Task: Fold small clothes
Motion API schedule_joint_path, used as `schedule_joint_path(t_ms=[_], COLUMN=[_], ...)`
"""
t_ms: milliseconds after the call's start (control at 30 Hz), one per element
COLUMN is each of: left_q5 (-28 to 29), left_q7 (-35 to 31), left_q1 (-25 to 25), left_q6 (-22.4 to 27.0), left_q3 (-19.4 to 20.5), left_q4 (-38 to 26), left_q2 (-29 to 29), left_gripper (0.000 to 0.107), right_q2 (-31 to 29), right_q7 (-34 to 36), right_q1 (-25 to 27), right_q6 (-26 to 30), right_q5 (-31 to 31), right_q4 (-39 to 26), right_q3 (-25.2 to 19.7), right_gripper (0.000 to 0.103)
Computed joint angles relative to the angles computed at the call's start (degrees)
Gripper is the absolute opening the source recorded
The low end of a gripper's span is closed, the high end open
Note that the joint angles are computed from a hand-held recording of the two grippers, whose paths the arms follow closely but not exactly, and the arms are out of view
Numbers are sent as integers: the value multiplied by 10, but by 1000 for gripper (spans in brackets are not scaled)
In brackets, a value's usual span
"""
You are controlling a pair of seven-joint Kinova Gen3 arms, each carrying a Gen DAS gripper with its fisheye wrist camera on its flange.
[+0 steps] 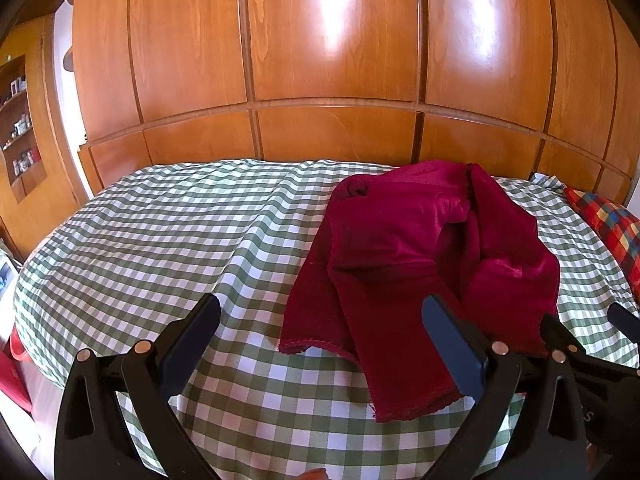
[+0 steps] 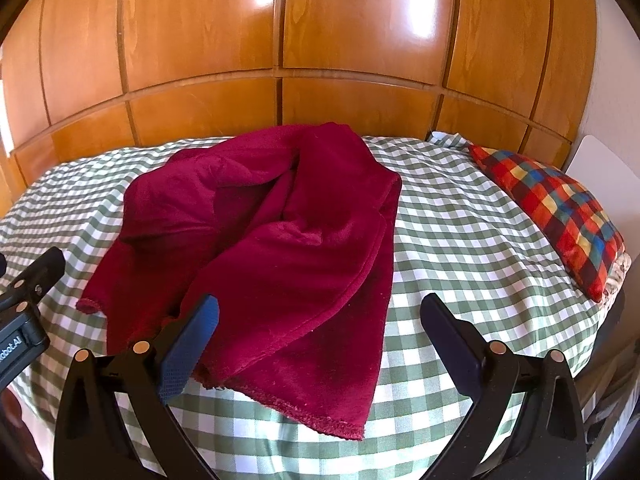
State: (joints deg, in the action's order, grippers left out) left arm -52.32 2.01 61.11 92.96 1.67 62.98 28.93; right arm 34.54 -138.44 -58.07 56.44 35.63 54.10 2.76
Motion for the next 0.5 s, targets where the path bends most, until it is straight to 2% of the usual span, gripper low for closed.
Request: schedule_joint_path(t_ms=[500], left_q5=[6], left_q7=[-4], left_q1=[-1], left_q6=[2], left_q3=[1], left_q4=[-5], left_q2=[3], left_gripper=[101], right_q2=[-7], right_q7=[-9], right_q1=[5], right_q6=[-11], right_q5=[-6], right_q4=[11], right_q3=[-2], right_gripper=[100])
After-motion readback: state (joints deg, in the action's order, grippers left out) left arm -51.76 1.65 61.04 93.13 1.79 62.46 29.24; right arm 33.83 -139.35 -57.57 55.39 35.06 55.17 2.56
